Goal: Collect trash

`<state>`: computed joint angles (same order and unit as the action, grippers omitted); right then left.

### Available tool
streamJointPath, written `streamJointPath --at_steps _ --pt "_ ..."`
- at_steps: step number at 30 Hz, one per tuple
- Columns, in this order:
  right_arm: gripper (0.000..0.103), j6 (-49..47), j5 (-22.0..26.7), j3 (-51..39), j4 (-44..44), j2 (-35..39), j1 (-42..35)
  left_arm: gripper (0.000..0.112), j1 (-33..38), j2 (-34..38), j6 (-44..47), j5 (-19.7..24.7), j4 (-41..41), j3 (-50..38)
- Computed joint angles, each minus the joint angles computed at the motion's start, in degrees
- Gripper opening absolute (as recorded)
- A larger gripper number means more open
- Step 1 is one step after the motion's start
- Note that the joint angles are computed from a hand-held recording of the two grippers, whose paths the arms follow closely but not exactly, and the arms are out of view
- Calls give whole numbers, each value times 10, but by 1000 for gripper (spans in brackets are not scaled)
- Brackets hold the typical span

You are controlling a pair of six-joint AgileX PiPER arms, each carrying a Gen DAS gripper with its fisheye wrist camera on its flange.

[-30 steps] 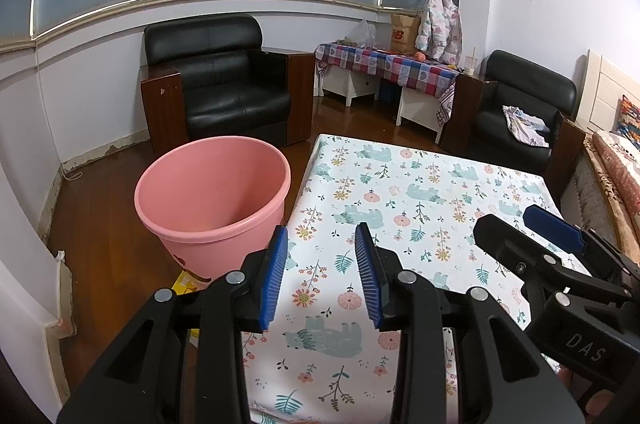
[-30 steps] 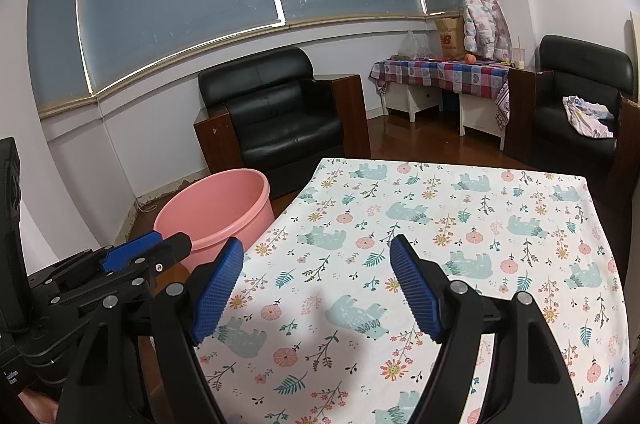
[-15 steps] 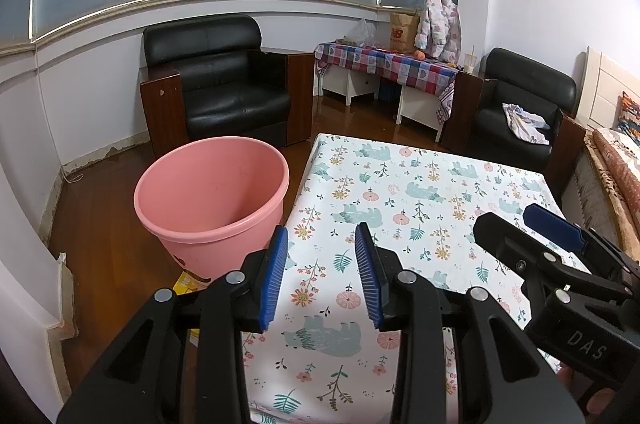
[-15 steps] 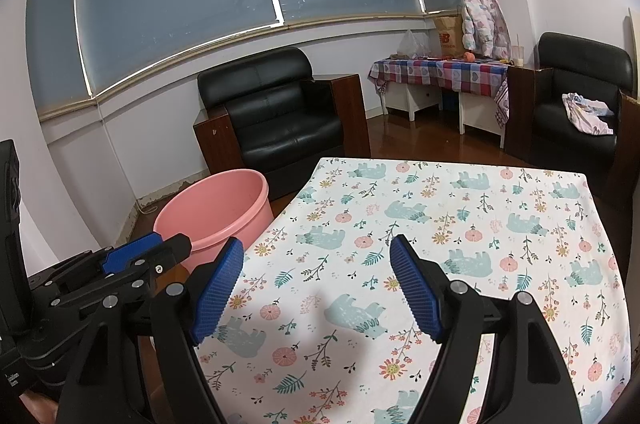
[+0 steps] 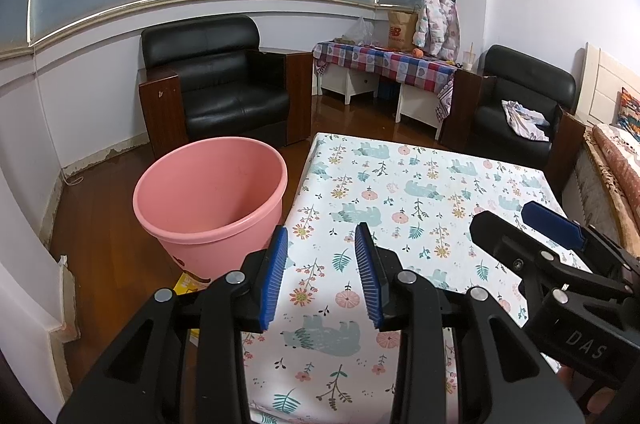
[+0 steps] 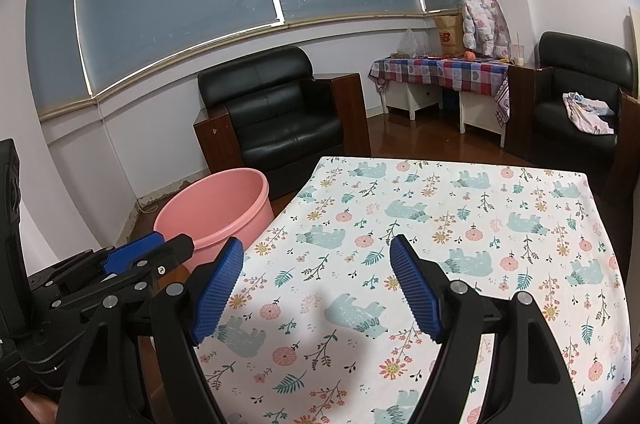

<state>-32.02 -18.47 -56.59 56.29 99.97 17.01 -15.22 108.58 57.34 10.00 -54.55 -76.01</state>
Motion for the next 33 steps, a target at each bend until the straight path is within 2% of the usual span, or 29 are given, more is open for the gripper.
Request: streamJointPath --at_steps 9,19,23,33 --pt "74 0 -1 -2 2 3 2 35 -1 -2 -8 -1 8 2" --pt "74 1 -1 -2 2 4 3 35 6 0 22 3 -16 6" --pt "74 1 -1 -2 2 4 3 35 0 0 -10 -1 14 3" --pt "74 1 0 -2 1 4 2 35 -3 -1 -22 -3 24 3"
